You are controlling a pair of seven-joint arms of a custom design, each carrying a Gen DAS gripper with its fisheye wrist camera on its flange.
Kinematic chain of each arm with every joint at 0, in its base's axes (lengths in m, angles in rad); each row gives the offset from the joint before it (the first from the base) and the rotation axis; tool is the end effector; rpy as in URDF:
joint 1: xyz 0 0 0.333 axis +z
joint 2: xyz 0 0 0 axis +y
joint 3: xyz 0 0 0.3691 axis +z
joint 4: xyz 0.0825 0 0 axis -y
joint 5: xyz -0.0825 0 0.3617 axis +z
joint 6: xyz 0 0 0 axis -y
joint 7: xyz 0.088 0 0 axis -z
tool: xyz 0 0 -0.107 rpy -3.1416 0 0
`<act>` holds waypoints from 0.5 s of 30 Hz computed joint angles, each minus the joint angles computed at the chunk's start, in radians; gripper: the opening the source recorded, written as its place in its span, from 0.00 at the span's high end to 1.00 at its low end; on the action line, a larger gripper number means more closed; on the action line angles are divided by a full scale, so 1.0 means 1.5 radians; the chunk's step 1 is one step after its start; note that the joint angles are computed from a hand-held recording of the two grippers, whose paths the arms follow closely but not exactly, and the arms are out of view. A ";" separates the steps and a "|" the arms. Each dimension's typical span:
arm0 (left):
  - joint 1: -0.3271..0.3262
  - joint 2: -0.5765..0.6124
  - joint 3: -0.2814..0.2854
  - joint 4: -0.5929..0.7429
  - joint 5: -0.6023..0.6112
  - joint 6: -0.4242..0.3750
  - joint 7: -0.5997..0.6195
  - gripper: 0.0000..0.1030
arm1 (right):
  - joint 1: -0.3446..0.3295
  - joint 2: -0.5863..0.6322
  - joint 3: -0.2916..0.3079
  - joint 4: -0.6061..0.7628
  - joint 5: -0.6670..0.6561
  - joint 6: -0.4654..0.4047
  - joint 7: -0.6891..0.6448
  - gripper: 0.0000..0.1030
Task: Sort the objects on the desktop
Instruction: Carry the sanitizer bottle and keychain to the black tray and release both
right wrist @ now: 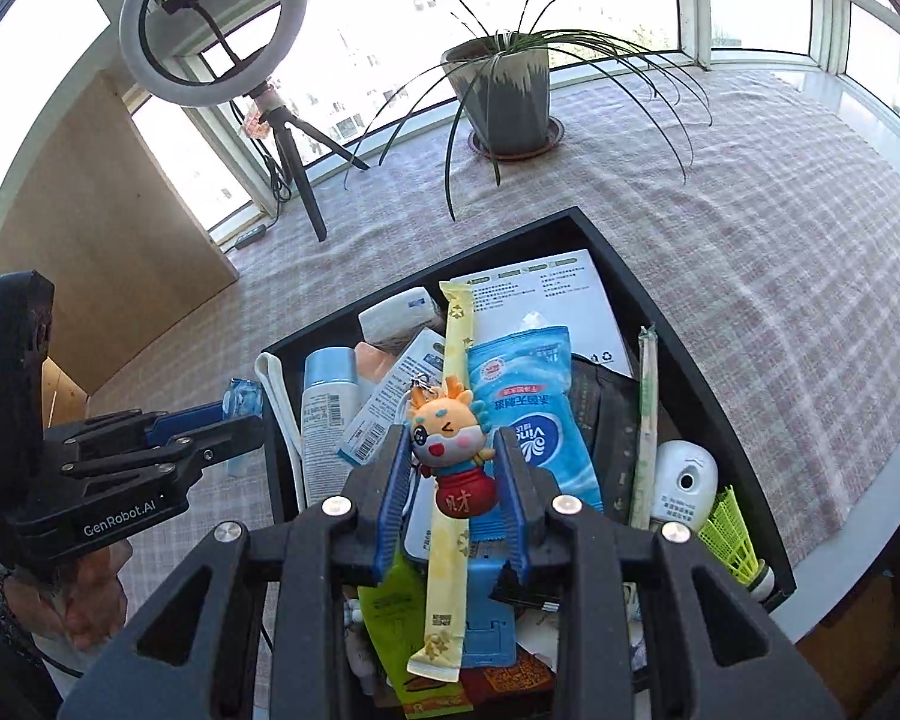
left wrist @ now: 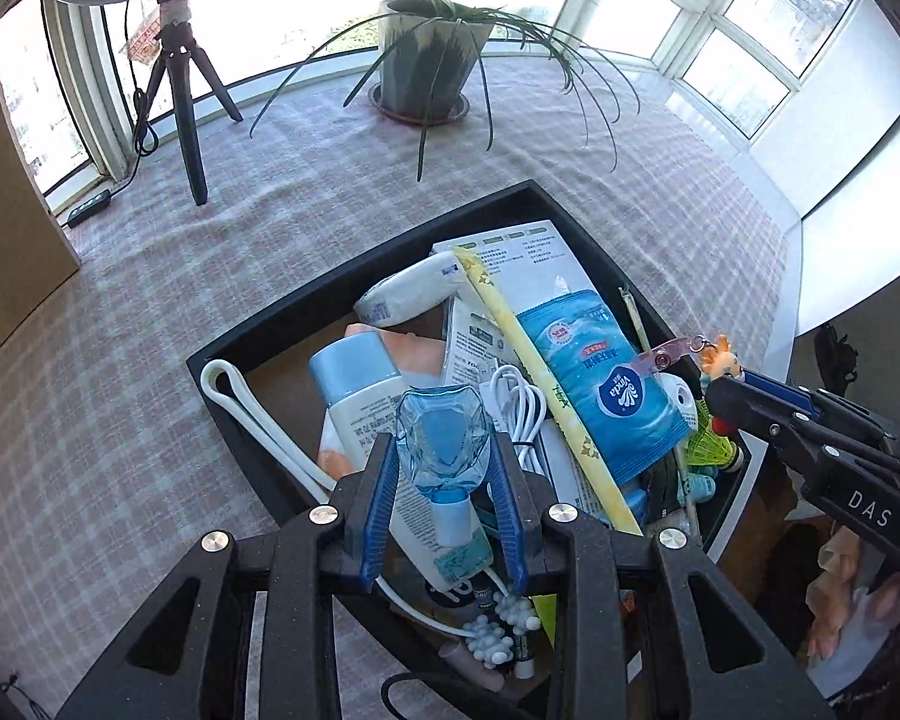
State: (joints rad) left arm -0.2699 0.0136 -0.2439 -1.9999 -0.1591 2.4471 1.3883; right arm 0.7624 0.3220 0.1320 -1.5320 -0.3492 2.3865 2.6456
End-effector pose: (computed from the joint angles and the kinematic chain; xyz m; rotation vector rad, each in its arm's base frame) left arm 0.5005 -0.2818 0.5607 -1.8632 2.3513 -0.6822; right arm 0.4495 0.5303 0.5897 -1.8032 1.8194 -0.2008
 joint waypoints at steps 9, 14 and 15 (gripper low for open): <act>-0.024 0.030 -0.016 0.035 0.024 -0.016 -0.006 0.72 | -0.040 -0.087 0.010 -0.133 0.003 0.019 0.047 0.73; -0.027 0.029 -0.014 0.042 0.030 -0.018 -0.017 0.60 | -0.059 -0.101 0.021 -0.154 0.017 0.025 0.050 0.58; -0.026 0.025 -0.012 0.039 0.035 -0.017 -0.022 0.60 | -0.060 -0.103 0.021 -0.157 0.015 0.031 0.054 0.55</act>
